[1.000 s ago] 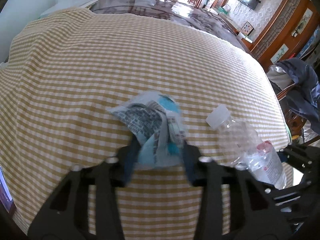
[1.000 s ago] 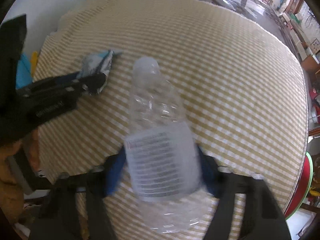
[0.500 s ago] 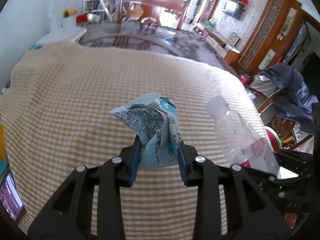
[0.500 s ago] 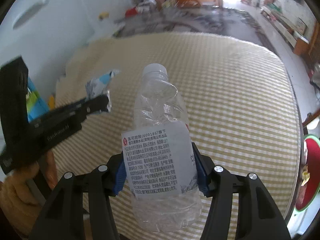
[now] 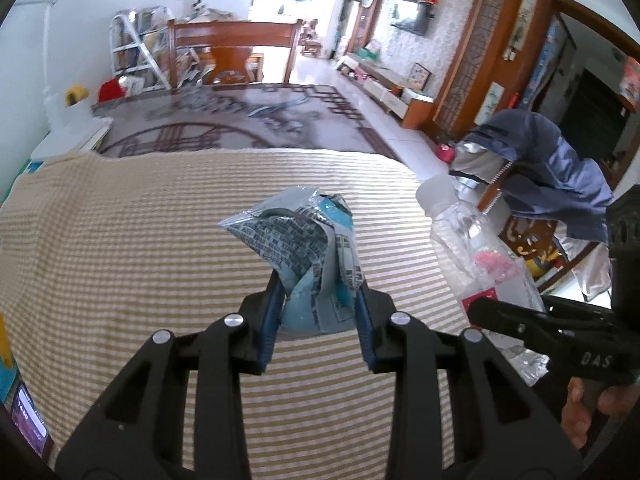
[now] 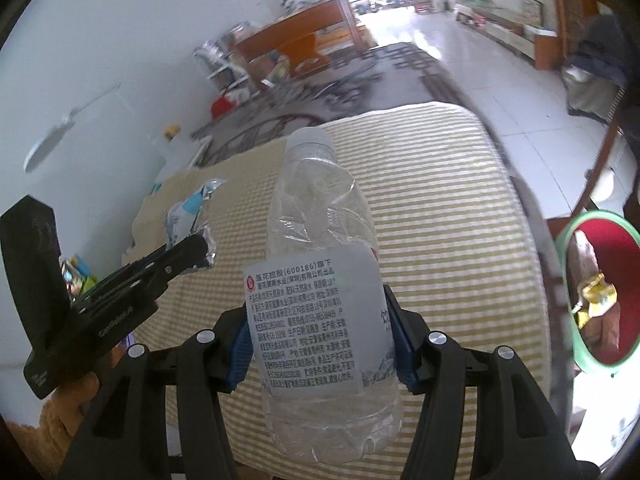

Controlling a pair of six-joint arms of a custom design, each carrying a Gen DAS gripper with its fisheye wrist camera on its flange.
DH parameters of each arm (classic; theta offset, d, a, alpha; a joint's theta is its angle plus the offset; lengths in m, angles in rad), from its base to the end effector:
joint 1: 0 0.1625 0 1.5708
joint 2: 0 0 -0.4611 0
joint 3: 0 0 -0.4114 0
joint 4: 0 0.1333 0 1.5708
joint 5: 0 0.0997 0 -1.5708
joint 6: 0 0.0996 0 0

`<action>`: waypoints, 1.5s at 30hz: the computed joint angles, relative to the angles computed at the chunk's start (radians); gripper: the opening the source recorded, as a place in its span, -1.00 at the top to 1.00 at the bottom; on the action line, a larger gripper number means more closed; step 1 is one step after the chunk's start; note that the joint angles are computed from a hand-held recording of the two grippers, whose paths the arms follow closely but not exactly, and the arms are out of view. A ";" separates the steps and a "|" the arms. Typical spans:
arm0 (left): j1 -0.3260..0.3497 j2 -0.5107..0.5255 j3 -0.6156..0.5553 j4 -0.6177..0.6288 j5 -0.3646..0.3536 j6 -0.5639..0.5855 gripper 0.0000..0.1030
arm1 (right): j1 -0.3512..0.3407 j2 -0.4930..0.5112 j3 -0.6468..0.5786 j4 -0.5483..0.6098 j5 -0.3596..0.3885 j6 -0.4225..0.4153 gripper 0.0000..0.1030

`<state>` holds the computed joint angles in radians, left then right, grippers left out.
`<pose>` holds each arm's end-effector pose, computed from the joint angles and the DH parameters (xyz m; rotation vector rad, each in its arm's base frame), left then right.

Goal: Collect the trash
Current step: 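Carry the wrapper and the plastic bottle over the red bin with both grippers, then open the left gripper to drop the wrapper into the bin while the right gripper holds the bottle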

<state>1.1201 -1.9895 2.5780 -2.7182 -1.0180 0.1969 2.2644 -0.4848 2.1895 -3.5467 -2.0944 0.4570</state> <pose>0.0433 -0.3367 0.3364 0.6142 2.4822 -0.8170 0.3661 -0.3097 -0.0867 0.2254 -2.7513 0.7180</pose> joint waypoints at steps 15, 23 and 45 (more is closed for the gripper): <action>-0.144 0.030 0.055 0.037 -0.012 -0.059 0.38 | -0.037 -0.063 0.178 -0.210 -0.077 0.085 -0.07; -0.232 0.069 0.078 0.017 -0.027 -0.086 0.38 | -0.041 -0.091 0.258 -0.300 -0.134 0.130 -0.07; -0.361 0.288 0.096 -0.087 -0.119 -0.137 0.38 | -0.037 -0.145 0.432 -0.461 -0.301 0.263 -0.07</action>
<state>0.7596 -1.7018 2.6737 -2.8051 -1.1375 0.0603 2.2272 -0.6294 2.6212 -4.0080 -2.3953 0.7200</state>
